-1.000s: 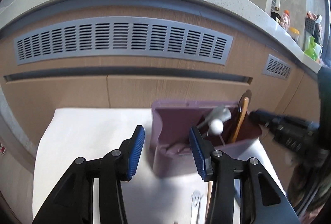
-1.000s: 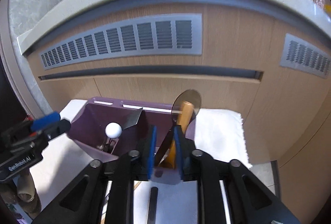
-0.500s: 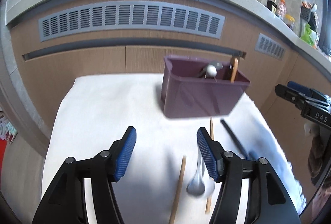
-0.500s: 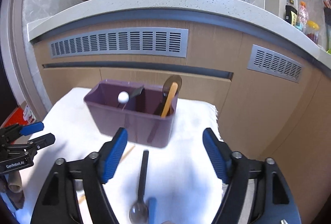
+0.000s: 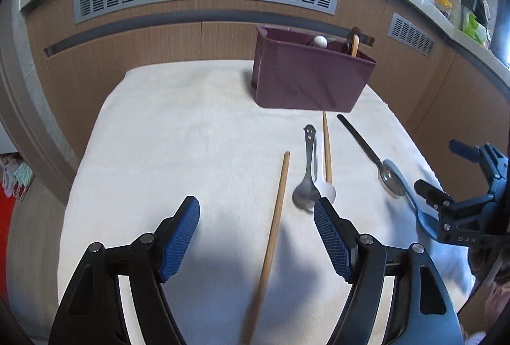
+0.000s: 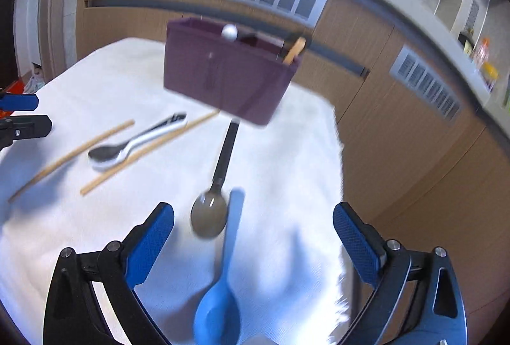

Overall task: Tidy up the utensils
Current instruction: 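Grasp the light blue spoon by its handle with the right tool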

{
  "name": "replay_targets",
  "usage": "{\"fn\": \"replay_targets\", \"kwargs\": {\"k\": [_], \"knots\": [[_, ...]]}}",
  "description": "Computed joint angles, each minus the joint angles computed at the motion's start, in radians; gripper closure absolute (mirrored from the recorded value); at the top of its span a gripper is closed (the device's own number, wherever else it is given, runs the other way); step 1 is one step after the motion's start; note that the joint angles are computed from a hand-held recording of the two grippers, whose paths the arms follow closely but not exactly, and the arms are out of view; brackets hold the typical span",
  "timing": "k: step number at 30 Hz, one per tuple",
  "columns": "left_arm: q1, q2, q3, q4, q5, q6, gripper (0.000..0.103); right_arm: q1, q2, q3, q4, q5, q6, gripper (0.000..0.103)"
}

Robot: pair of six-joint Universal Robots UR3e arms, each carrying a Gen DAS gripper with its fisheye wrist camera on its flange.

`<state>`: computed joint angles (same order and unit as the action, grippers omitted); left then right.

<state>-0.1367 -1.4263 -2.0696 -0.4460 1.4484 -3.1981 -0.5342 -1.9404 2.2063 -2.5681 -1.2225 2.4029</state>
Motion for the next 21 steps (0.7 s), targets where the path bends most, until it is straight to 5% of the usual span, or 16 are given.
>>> {"fn": "replay_targets", "kwargs": {"k": [5, 7, 10, 15, 21], "knots": [[0.005, -0.007, 0.000, -0.035, -0.011, -0.005, 0.025, -0.111, 0.019, -0.062, 0.232, 0.101, -0.009, 0.008], [0.008, -0.017, 0.003, -0.043, -0.019, -0.010, 0.025, -0.108, 0.042, -0.069, 0.228, 0.082, 0.003, 0.041], [0.009, -0.030, 0.011, -0.052, -0.027, -0.014, 0.025, -0.092, 0.089, -0.108, 0.285, 0.066, -0.001, 0.067], [0.005, -0.048, 0.026, -0.065, -0.030, -0.016, 0.025, -0.033, 0.120, -0.082, 0.195, 0.017, 0.031, 0.073], [0.003, -0.052, 0.033, -0.076, -0.026, -0.021, 0.025, 0.022, 0.128, -0.087, 0.183, -0.012, 0.058, 0.093]]}}
